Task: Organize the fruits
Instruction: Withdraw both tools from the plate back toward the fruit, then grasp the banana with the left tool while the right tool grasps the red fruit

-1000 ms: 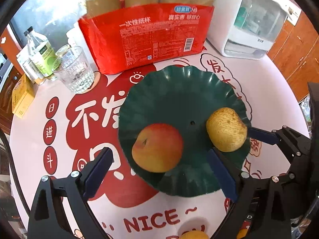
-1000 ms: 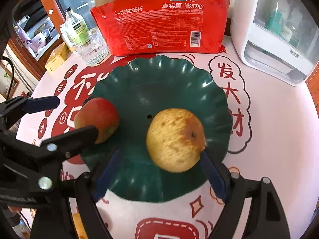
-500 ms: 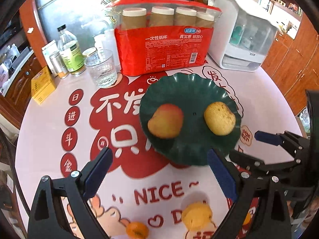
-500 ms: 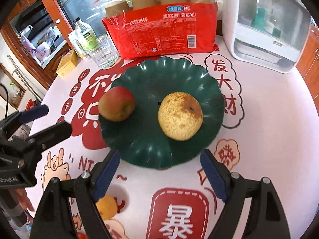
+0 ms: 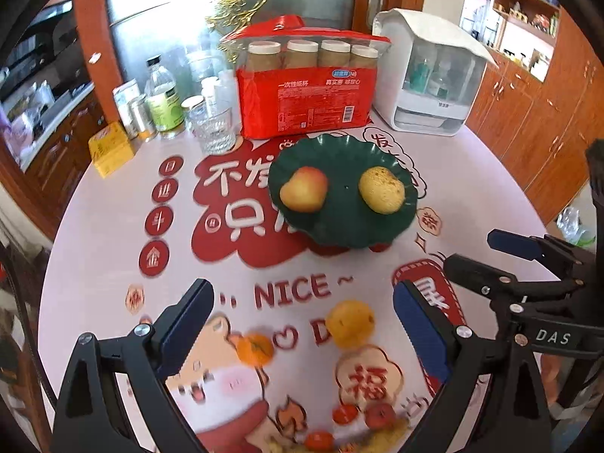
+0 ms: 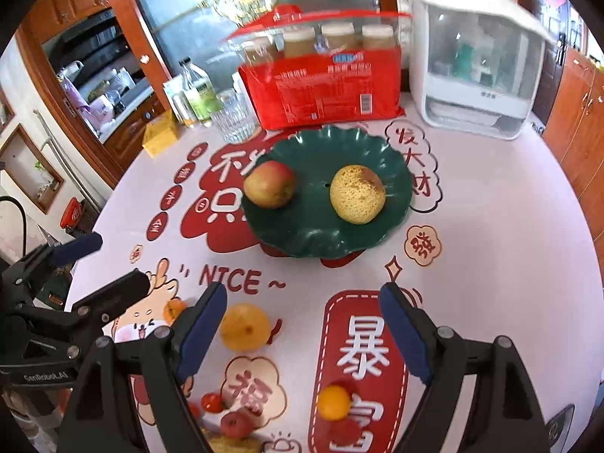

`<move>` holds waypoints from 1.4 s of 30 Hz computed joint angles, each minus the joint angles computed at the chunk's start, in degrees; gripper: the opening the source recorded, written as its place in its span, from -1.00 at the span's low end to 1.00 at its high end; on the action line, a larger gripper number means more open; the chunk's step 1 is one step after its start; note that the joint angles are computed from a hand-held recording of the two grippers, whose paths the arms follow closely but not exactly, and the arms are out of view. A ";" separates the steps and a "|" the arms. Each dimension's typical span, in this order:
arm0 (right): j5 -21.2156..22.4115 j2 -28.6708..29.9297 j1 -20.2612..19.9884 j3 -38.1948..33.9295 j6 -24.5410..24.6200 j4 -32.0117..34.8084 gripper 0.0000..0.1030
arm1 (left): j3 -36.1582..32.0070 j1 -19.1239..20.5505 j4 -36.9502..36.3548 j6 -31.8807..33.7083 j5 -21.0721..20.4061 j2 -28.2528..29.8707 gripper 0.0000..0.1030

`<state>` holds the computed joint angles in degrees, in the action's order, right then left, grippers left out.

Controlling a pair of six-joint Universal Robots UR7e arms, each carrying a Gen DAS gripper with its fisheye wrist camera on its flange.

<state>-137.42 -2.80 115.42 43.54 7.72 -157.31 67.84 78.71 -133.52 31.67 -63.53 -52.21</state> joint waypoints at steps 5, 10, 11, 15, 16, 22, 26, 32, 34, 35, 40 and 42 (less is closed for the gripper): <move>-2.62 -1.81 2.66 6.34 -4.12 -8.58 0.62 | 6.70 -0.03 -2.58 -0.89 0.08 -5.64 0.86; -0.86 -4.67 4.20 12.59 -5.15 -11.12 0.62 | 13.12 0.13 -4.92 -0.87 1.48 -10.92 0.86; -0.43 -5.11 4.37 13.51 -4.91 -10.88 0.62 | 13.93 0.25 -4.71 -1.48 1.64 -11.71 0.86; -0.57 -5.86 5.73 16.11 -6.03 -10.20 0.62 | 17.32 1.01 -4.26 -4.35 2.32 -14.73 0.86; -1.07 -5.73 6.10 16.32 -6.94 -10.15 0.62 | 17.88 1.16 -4.00 -4.83 2.40 -15.23 0.86; -1.83 -6.05 7.14 19.26 -8.91 -10.02 0.62 | 23.35 1.76 -6.21 -2.42 2.90 -18.20 0.86; 0.86 -7.88 6.53 22.98 -6.36 -9.97 0.62 | 26.65 2.07 -7.78 1.36 1.50 -19.51 0.86; 0.48 -9.36 5.30 26.64 -2.09 -9.50 0.62 | 31.21 2.64 -11.26 10.24 1.14 -19.48 0.86; 0.30 -9.61 4.82 27.36 -0.82 -8.99 0.62 | 31.87 2.99 -11.40 12.70 1.84 -18.79 0.84; 0.13 -9.76 4.51 27.84 0.07 -8.57 0.62 | 31.99 3.26 -11.15 13.93 1.94 -18.37 0.77; 0.22 -10.29 3.19 29.59 3.10 -7.39 0.62 | 31.96 4.09 -9.96 19.81 2.60 -16.22 0.45; 0.48 -10.43 2.68 30.03 4.03 -6.97 0.62 | 32.19 4.03 -10.76 22.93 3.14 -15.47 0.43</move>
